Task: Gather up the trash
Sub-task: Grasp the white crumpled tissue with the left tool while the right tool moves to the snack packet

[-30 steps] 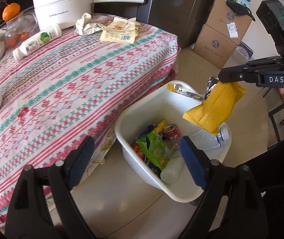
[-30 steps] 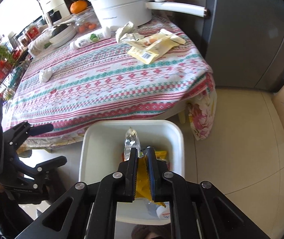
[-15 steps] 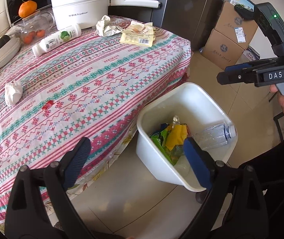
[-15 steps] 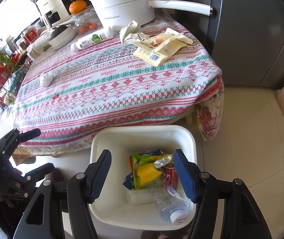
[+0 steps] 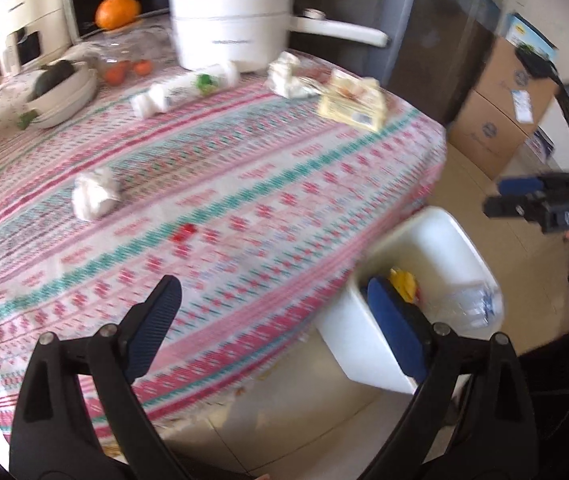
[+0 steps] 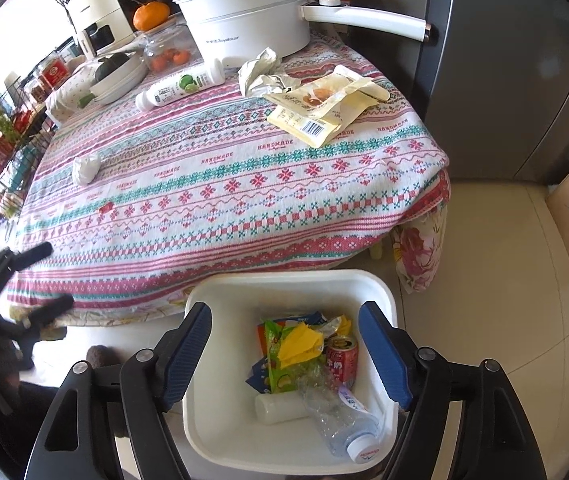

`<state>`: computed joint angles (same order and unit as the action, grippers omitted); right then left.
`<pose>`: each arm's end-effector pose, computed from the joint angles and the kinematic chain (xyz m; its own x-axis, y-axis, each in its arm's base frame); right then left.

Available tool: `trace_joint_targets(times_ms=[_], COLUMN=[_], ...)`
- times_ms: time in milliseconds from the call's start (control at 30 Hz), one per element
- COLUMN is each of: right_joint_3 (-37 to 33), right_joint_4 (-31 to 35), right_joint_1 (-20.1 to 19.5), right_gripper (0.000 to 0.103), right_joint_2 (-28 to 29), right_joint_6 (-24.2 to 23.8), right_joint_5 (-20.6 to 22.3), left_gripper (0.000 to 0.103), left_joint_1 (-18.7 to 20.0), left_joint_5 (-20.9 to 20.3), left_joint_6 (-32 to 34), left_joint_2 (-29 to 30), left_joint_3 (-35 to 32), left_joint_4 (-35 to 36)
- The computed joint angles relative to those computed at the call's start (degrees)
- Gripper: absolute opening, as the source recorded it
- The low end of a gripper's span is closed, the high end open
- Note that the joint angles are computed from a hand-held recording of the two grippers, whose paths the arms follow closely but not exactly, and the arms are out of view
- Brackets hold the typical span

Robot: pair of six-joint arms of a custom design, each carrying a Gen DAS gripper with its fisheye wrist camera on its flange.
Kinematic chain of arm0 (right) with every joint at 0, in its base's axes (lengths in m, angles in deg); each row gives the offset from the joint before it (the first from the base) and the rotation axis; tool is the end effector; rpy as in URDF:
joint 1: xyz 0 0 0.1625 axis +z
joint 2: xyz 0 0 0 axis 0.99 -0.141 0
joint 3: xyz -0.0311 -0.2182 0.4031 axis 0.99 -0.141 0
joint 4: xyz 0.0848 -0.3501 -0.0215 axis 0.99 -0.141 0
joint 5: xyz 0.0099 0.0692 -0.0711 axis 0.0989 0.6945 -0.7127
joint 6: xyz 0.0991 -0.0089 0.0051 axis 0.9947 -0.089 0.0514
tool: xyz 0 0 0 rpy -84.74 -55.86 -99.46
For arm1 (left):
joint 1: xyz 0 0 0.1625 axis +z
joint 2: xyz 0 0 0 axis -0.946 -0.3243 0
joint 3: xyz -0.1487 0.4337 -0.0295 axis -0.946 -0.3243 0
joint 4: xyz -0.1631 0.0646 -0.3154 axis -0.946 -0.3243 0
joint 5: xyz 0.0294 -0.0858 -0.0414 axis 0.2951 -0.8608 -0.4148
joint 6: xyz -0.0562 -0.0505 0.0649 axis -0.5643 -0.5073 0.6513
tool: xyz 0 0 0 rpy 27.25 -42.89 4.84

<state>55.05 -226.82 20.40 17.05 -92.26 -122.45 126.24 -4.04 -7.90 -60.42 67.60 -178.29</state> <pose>0.1856 -0.5045 0.1176 -0.7636 -0.1721 0.6223 -0.3770 0.9013 -0.2133 -0.0903 -0.4758 0.1731 -0.7353 0.2794 -0.6175 0.5374 0.7955 -0.2800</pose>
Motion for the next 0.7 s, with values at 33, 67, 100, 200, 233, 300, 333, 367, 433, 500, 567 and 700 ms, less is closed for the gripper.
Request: trace_joint_targets(times_ms=[33, 67, 100, 200, 233, 300, 333, 367, 433, 500, 567, 700], right_joint_3=[-0.3, -0.8, -1.4, -2.7, -3.1, -4.2, -4.8, -5.3, -6.2, -7.3, -8.3, -10.0], right_joint_4=[0.0, 0.2, 0.4, 0.8, 0.9, 1.4, 1.6, 1.9, 2.5, 3.0, 3.2, 4.0], right_joint_1=[0.1, 0.2, 0.3, 0.7, 0.8, 1.1, 1.3, 1.4, 1.6, 1.9, 2.2, 2.6], right_gripper=[0.078, 0.078, 0.078, 0.078, 0.078, 0.079, 0.079, 0.079, 0.079, 0.079, 0.079, 0.079], right_joint_2=[0.2, 0.4, 0.6, 1.2, 1.4, 1.9, 2.2, 2.4, 2.8, 3.4, 4.0, 5.0], right_joint_6=[0.2, 0.4, 0.6, 1.0, 1.0, 1.3, 1.5, 1.8, 2.3, 2.7, 3.0, 3.6], right_joint_5=[-0.1, -0.3, -0.4, -0.4, -0.3, -0.2, -0.1, 0.0, 0.3, 0.5, 0.6, 0.8], left_gripper=[0.094, 0.094, 0.094, 0.094, 0.094, 0.094, 0.094, 0.094, 0.094, 0.094, 0.094, 0.085], left_joint_1=[0.6, 1.2, 1.9, 4.5, 5.5, 7.2, 8.2, 9.0, 10.6, 12.0, 13.2, 15.2], left_joint_5=[1.0, 2.2, 3.3, 5.3, 5.5, 5.3, 5.0, 4.9, 4.6, 4.6, 3.9, 1.0], left_joint_6=[0.1, 0.1, 0.1, 0.1, 0.0, 0.2, 0.8, 1.5, 3.4, 4.7, 4.7, 4.6], left_joint_2=[-0.2, -0.3, -0.4, -0.3, -0.2, 0.0, 0.4, 0.7, 1.7, 3.1, 3.7, 4.7], left_joint_3=[-0.7, -1.5, -2.3, -4.6, -5.4, -6.7, -7.6, -8.4, -9.8, -11.3, -12.8, -15.9], left_joint_4=[-0.2, -0.6, -1.1, -2.7, -3.2, -4.0, -4.5, -5.1, -6.9, -8.4, -8.2, -6.9])
